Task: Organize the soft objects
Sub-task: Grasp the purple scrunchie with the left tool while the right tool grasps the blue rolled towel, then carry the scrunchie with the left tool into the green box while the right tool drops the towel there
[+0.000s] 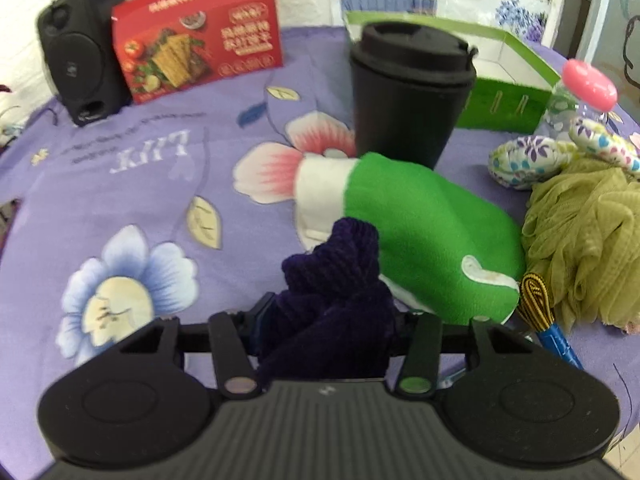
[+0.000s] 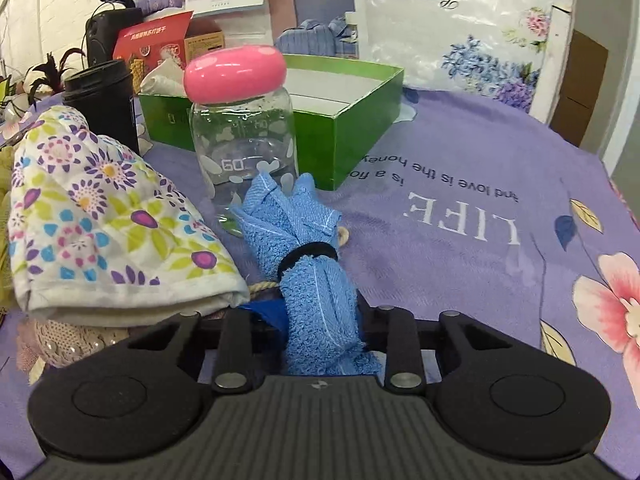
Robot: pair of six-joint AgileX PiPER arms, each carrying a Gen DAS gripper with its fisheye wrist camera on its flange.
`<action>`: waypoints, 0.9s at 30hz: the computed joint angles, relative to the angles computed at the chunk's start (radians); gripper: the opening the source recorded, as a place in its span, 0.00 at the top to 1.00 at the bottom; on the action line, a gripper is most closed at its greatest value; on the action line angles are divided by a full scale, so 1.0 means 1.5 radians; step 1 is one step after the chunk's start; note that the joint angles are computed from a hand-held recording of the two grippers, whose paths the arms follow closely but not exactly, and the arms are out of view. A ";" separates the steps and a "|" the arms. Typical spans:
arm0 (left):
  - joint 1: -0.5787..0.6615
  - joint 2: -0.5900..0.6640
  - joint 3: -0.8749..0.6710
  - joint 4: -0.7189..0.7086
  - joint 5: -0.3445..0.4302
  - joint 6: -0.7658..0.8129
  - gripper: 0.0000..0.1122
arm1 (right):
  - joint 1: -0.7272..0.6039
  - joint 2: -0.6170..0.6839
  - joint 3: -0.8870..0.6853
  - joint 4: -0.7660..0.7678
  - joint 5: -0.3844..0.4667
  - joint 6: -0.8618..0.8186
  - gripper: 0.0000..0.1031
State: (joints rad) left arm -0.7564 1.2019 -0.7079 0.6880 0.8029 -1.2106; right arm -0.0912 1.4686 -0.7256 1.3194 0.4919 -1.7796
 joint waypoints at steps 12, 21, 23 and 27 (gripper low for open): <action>0.108 -0.069 -0.138 -0.101 0.067 0.203 0.55 | -0.170 -0.177 -0.009 -0.060 0.140 0.125 0.89; 0.191 0.245 -0.596 -0.227 0.076 0.448 0.55 | 0.070 0.063 -0.368 -0.165 0.022 0.323 0.88; 0.190 0.339 -0.721 -0.239 0.112 0.477 0.55 | 0.105 0.138 -0.468 -0.232 0.024 0.401 0.88; 0.189 0.522 -0.966 -0.248 0.196 0.511 0.55 | 0.143 0.261 -0.614 -0.328 0.048 0.499 0.88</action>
